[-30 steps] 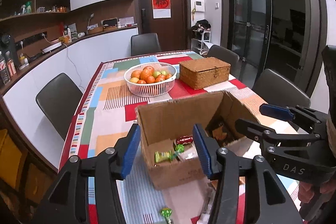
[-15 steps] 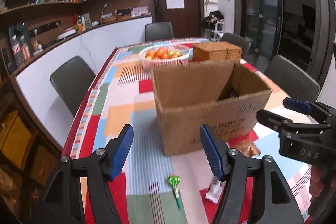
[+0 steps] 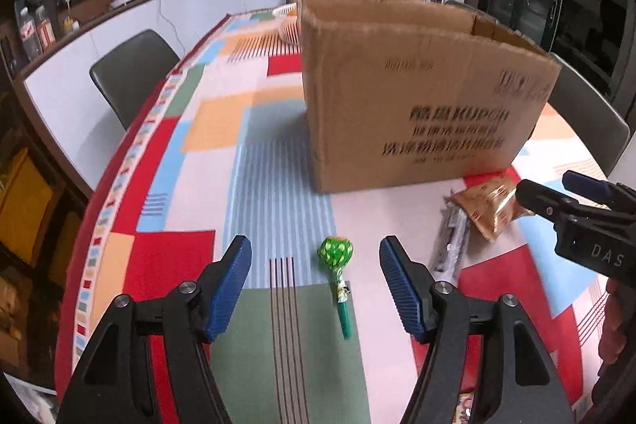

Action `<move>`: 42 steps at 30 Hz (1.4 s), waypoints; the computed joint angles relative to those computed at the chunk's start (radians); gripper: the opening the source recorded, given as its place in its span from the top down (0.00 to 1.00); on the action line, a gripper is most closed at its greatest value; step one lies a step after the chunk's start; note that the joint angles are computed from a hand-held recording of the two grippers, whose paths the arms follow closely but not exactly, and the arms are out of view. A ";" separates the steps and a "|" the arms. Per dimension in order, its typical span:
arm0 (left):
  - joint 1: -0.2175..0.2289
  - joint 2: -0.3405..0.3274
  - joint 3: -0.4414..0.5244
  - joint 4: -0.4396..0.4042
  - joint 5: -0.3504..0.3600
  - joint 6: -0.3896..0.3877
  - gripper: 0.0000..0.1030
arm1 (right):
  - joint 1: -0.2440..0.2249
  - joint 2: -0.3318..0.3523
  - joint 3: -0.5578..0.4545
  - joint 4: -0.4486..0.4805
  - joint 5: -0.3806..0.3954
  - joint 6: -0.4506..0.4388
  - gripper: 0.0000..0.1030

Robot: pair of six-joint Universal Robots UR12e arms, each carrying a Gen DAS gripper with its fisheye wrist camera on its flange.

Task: Organize snacks
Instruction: 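Grasp the gold FORTUNE biscuit bag with the right tool while the left tool grasps the green lollipop, then carry both items over the cardboard box and open both tools to drop them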

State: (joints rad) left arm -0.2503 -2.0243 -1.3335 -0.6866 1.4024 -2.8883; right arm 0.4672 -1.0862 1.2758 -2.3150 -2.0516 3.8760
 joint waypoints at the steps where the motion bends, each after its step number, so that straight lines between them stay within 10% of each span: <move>1: 0.000 -0.004 0.003 -0.006 0.001 0.000 0.35 | -0.001 0.003 -0.003 0.013 -0.002 0.004 0.20; 13: 0.000 -0.048 0.031 -0.048 -0.027 0.018 0.39 | -0.015 0.027 -0.002 0.047 0.027 0.024 0.20; 22: -0.004 -0.080 0.074 -0.117 -0.059 0.015 0.64 | -0.039 0.028 0.018 0.019 0.112 0.056 0.21; 33: 0.000 -0.081 0.083 -0.165 -0.110 0.016 0.74 | -0.044 0.026 0.034 -0.036 0.152 0.028 0.51; 42: 0.001 -0.051 0.057 -0.132 -0.145 0.024 0.74 | -0.027 0.002 0.058 -0.074 0.156 0.023 0.54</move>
State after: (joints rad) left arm -0.2493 -2.0750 -1.2762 -0.8185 1.2571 -2.8646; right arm 0.4407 -1.0844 1.3340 -2.3892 -1.8955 3.8987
